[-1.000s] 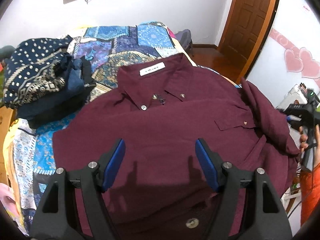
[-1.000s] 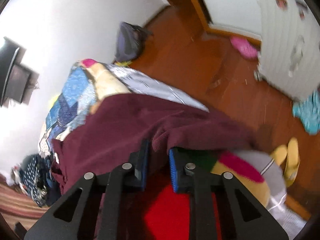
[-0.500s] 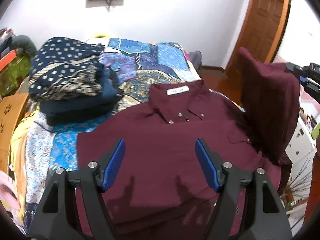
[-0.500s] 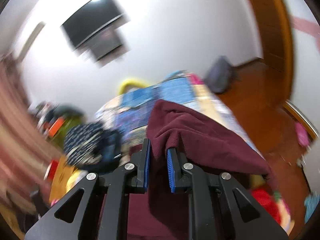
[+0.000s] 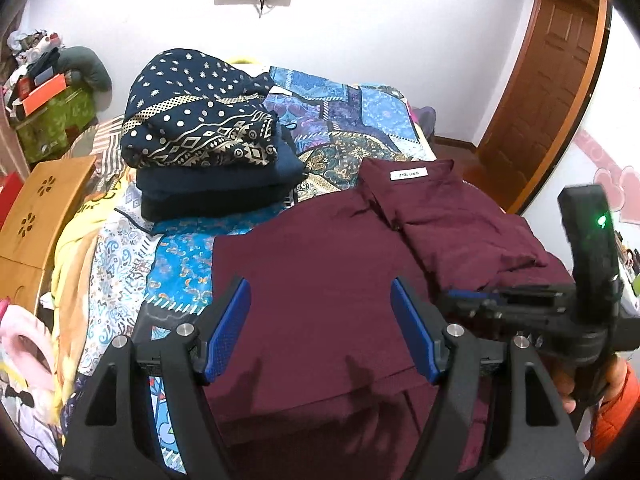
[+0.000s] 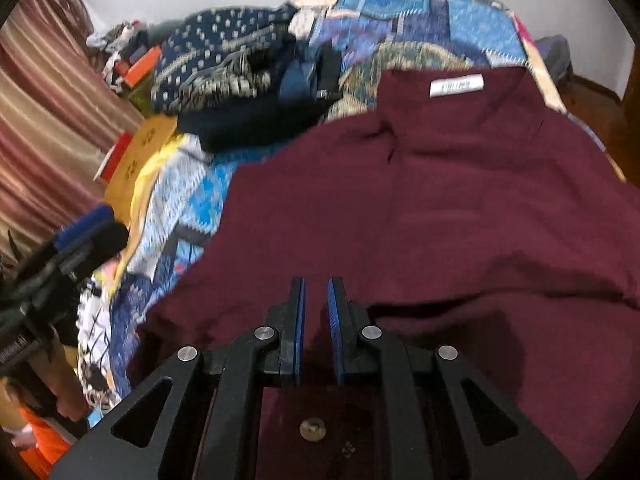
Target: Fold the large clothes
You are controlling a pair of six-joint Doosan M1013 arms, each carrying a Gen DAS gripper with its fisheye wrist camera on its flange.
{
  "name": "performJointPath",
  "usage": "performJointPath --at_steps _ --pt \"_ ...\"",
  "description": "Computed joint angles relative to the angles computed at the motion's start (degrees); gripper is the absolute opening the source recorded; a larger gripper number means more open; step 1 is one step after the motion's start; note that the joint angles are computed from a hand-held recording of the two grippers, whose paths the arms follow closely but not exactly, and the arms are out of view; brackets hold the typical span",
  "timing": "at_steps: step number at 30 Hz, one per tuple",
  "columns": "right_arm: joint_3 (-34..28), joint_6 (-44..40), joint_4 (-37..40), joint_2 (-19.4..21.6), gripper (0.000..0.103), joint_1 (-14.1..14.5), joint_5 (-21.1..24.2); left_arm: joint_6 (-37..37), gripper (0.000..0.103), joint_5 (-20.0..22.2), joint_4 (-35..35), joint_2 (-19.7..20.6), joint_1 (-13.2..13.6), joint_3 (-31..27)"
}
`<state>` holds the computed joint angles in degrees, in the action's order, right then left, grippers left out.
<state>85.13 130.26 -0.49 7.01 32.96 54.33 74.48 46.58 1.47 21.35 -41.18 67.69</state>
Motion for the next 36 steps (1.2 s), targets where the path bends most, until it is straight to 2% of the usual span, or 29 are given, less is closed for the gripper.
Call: performJointPath --at_steps 5,10,13,15,17,19,22,26,31,32,36 --pt "1.8 0.1 -2.6 -3.7 0.01 -0.1 -0.8 0.7 0.071 0.6 0.6 0.7 -1.1 -1.5" --pt "2.9 10.4 -17.5 -6.8 0.014 2.1 1.2 3.3 0.071 1.0 1.6 2.2 -3.0 -4.7" --pt "4.0 16.2 -25.7 -9.0 0.026 2.8 3.6 5.8 0.071 1.5 1.3 3.6 -4.3 -7.2" --pt "4.5 20.5 -31.5 -10.1 0.039 3.4 6.4 8.0 0.072 2.4 0.8 4.9 -5.2 -9.6" --pt "5.6 24.4 -35.9 -11.4 0.046 3.7 9.2 10.4 0.073 3.3 0.0 6.1 -6.0 -11.7" --pt "6.4 27.2 -38.4 -12.4 0.046 3.6 12.4 12.8 0.08 4.3 -0.4 7.7 -7.0 -14.0" --pt "7.7 29.9 -39.6 -13.9 0.046 2.9 15.5 15.9 0.08 6.3 -0.8 9.9 -8.3 -17.0" --pt "9.8 33.2 -37.9 -15.7 0.046 1.1 15.9 20.8 0.08 10.8 -2.1 13.4 -9.8 -21.8" --pt "12.6 35.5 -33.8 -17.6 0.046 -1.0 14.6 24.6 0.08 18.9 -2.4 18.8 -11.2 -29.5" --pt "13.1 35.6 -32.9 -17.9 0.046 -1.2 14.3 25.4 0.08 21.4 -2.1 20.4 -11.5 -31.8" --pt "14.2 35.7 -30.9 -18.5 0.046 -1.8 13.7 27.5 0.08 27.3 1.4 24.5 -12.7 -37.6"
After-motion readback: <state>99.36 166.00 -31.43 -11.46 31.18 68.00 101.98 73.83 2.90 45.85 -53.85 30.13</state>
